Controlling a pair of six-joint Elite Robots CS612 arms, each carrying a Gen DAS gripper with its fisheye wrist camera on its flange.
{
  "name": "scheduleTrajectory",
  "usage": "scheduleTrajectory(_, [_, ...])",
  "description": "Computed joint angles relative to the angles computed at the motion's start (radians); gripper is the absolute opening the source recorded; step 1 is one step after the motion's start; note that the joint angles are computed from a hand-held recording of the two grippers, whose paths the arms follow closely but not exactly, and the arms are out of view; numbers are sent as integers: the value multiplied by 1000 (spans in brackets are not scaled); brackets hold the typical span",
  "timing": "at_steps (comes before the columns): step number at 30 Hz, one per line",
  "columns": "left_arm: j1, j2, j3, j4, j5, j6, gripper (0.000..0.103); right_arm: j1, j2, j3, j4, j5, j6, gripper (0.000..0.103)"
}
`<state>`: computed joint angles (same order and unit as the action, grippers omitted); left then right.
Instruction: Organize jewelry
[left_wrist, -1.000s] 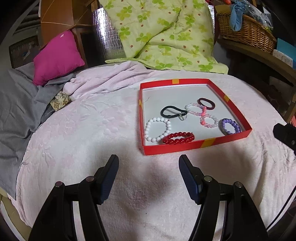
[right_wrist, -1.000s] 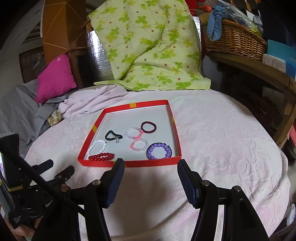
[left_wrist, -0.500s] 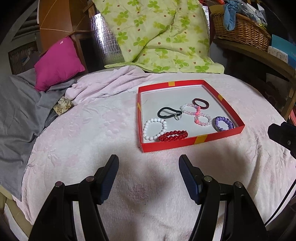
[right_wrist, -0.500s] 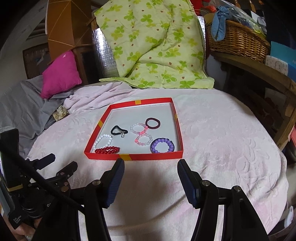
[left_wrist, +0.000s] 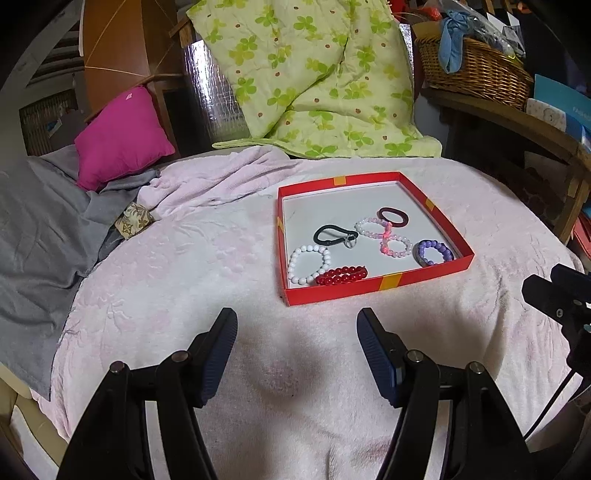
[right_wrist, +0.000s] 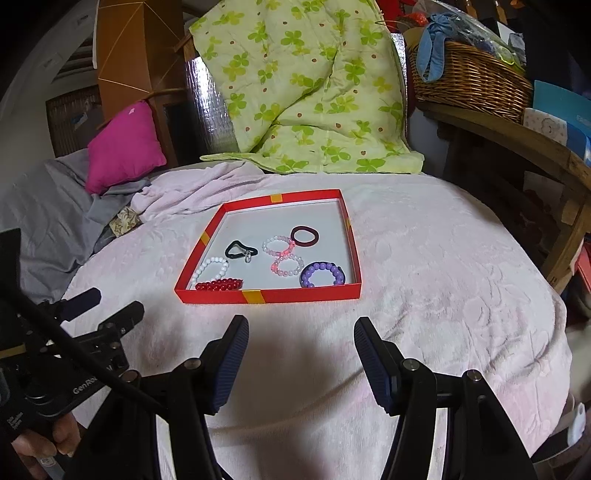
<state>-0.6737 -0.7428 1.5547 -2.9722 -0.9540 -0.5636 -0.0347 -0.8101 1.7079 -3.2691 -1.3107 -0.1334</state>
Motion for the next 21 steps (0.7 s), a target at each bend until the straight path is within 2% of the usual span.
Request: scheduleTrajectory(21, [7, -5, 14, 14, -1, -28, 68, 9, 22, -32, 43, -9, 50, 63])
